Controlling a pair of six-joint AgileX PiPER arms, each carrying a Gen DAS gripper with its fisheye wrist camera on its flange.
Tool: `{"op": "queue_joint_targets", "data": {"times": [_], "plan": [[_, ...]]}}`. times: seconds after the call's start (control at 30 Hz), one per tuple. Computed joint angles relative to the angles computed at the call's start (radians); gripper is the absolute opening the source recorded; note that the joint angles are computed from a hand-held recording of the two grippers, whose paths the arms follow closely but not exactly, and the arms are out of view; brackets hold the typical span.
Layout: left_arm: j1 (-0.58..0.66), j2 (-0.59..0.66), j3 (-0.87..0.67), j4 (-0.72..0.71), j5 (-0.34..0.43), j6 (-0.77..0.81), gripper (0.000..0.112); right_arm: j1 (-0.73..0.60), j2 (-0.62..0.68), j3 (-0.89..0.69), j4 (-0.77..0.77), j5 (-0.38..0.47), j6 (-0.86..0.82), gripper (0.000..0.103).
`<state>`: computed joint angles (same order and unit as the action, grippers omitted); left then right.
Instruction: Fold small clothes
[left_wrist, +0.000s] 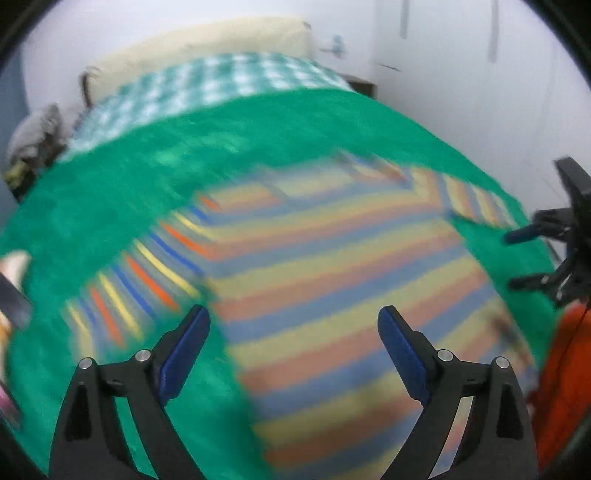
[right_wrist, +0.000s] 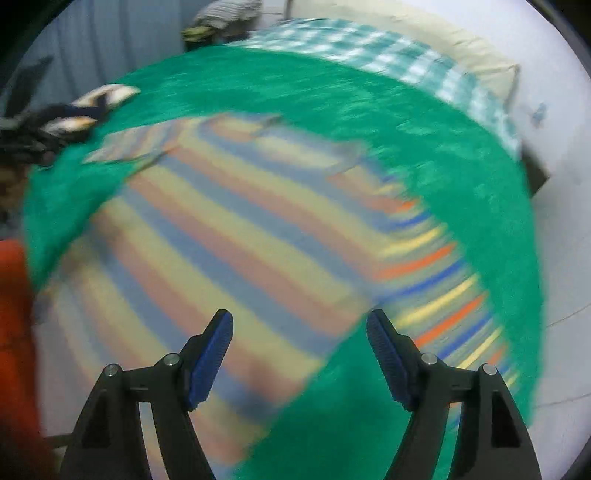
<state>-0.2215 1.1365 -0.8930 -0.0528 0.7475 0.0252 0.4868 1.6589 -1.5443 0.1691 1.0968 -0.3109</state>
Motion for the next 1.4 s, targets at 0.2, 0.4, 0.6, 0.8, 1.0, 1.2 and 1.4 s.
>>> {"op": "queue_joint_targets", "data": {"times": [0.2, 0.4, 0.6, 0.8, 1.0, 1.2, 1.4], "plan": [[-0.516, -0.053, 0.310, 0.223, 0.114, -0.599, 0.075, 0.214, -0.193, 0.476, 0.007, 0.021, 0.201, 0.071], [-0.684, -0.343, 0.306, 0.324, 0.368, -0.937, 0.084, 0.236, -0.466, 0.608, -0.098, 0.090, 0.392, 0.070], [-0.353, -0.370, 0.240, 0.320, 0.215, -0.803, 0.094, 0.265, -0.592, 0.615, -0.331, -0.209, 0.782, 0.081], [-0.189, -0.340, 0.341, 0.422, 0.028, -0.840, 0.095, 0.354, -0.500, 0.719, -0.688, -0.392, 1.253, 0.082], [-0.091, -0.344, 0.407, 0.319, -0.025, -0.745, 0.095, 0.276, -0.550, 0.812, -0.677, -0.393, 1.260, 0.082], [-0.252, -0.369, 0.403, 0.490, 0.061, -0.932, 0.095, 0.185, -0.590, 0.831, -0.634, -0.434, 1.282, 0.082], [-0.185, -0.394, 0.410, 0.421, 0.038, -0.883, 0.095, 0.164, -0.601, 0.844, -0.603, -0.447, 1.255, 0.082]]}}
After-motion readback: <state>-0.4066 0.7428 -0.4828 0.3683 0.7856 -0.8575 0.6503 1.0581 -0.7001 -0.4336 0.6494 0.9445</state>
